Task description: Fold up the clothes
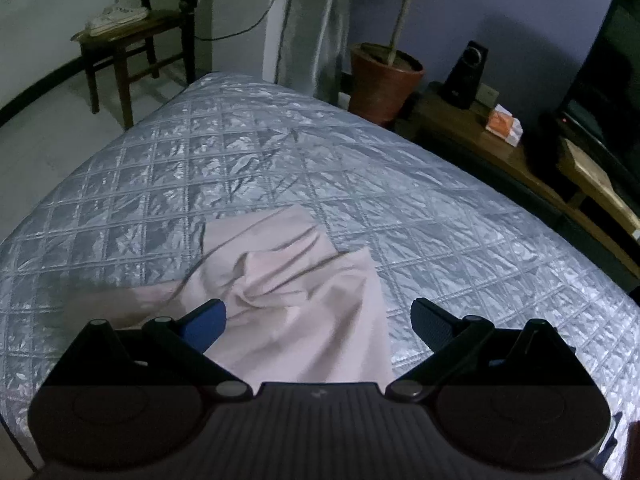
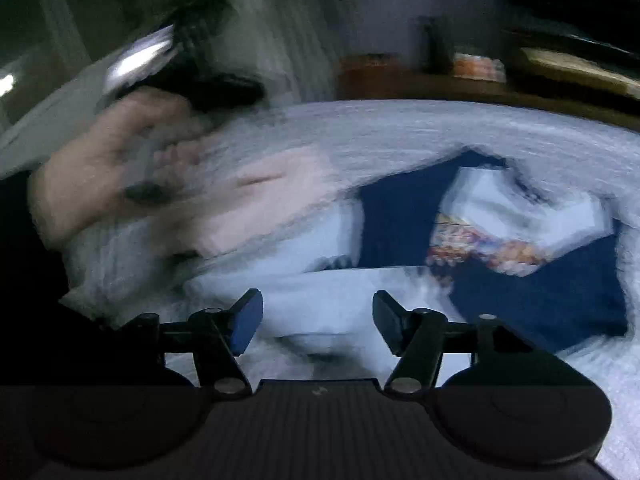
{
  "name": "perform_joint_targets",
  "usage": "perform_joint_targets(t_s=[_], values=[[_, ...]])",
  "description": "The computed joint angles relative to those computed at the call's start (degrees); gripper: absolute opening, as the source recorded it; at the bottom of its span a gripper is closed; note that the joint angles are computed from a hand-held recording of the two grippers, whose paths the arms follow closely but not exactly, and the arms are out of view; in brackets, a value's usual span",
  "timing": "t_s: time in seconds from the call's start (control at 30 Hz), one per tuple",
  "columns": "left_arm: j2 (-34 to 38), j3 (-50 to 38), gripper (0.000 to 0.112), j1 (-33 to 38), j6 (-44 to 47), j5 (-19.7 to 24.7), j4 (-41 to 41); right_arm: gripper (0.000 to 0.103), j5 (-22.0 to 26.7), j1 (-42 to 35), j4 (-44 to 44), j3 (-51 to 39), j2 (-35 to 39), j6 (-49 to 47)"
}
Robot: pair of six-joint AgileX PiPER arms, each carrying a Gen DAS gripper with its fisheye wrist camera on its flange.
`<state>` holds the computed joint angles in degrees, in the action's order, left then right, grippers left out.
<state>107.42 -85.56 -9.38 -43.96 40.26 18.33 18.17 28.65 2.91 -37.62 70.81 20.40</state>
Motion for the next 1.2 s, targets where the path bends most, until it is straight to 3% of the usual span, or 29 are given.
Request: perform_joint_targets(t_s=[0.1, 0.2, 0.3, 0.37, 0.4, 0.43, 0.47, 0.5, 0.6, 0.63, 0.77, 0.87, 0.97, 1.0, 1.03, 1.1, 1.2], values=[[0.5, -0.1, 0.098, -0.8, -0.3, 0.3, 0.6, 0.070, 8.1, -3.2, -6.2, -3.7, 6.4, 3.9], [0.9, -0.3, 0.098, -1.6, -1.0, 0.5, 1.4, 0.072, 7.9, -1.9, 2.4, -5.5, 11.5, -7.2], [1.3, -0.5, 0.098, -2.1, -0.9, 0.7, 1.5, 0.039, 10.1, -1.1, 9.4, -6.5, 14.4, -22.2], [1.5, -0.7, 0.098, -2.4, -0.5, 0.9, 1.2, 0.036, 16.6, -3.1, 16.2, -7.3, 13.4, -33.7], [1.6, -0.8, 0.098, -2.6, -0.4, 0.9, 1.3, 0.045, 22.0, -5.7, 20.1, -8.6, 13.9, -39.4], [1.6, -0.8, 0.098, -2.6, -0.3, 0.8, 1.2, 0.069, 27.7, -9.2, 23.1, -9.8, 14.4, -45.2], [1.6, -0.8, 0.098, -2.6, -0.1, 0.7, 1.0, 0.079, 31.7, -12.1, 25.0, -10.0, 14.6, -49.4], [1.7, -0.8, 0.098, -2.6, 0.1, 0.7, 0.7, 0.084, 33.5, -14.4, 24.9, -9.8, 13.5, -51.3], [2.0, -0.9, 0.098, -2.6, 1.4, 0.8, -0.6, 0.084, 29.7, -25.3, 28.2, -5.7, 7.6, -47.6], [2.1, -0.9, 0.098, -2.8, 1.6, 0.8, -0.8, 0.084, 25.7, -28.5, 28.7, -3.5, 5.3, -42.5], [2.2, -0.6, 0.098, -3.8, 2.0, 0.7, -0.4, 0.083, 10.2, -30.9, 14.9, 1.6, 5.5, -19.6], [2.3, -0.5, 0.098, -4.3, 2.3, 0.7, -0.2, 0.080, 3.3, -25.5, 0.1, 1.5, 9.9, -2.5], [2.7, -1.0, 0.098, -4.4, 2.3, 1.1, -0.1, 0.043, -1.6, -20.9, -17.0, -0.9, 15.1, 10.1], [2.8, -1.1, 0.098, -4.4, 2.3, 1.2, -0.2, 0.026, -3.0, -20.3, -20.7, -2.4, 17.0, 11.8], [2.8, -1.2, 0.098, -4.3, 2.1, 1.2, -0.1, 0.026, -4.8, -19.6, -26.4, -3.6, 19.0, 15.5], [2.9, -1.4, 0.098, -4.4, 0.8, 1.4, 1.0, 0.026, -4.1, -19.3, -37.9, -9.6, 24.5, 20.0], [2.9, -1.5, 0.098, -4.0, -1.2, 1.5, 2.7, 0.028, 8.7, -16.1, -55.1, -22.3, 33.5, 26.2]])
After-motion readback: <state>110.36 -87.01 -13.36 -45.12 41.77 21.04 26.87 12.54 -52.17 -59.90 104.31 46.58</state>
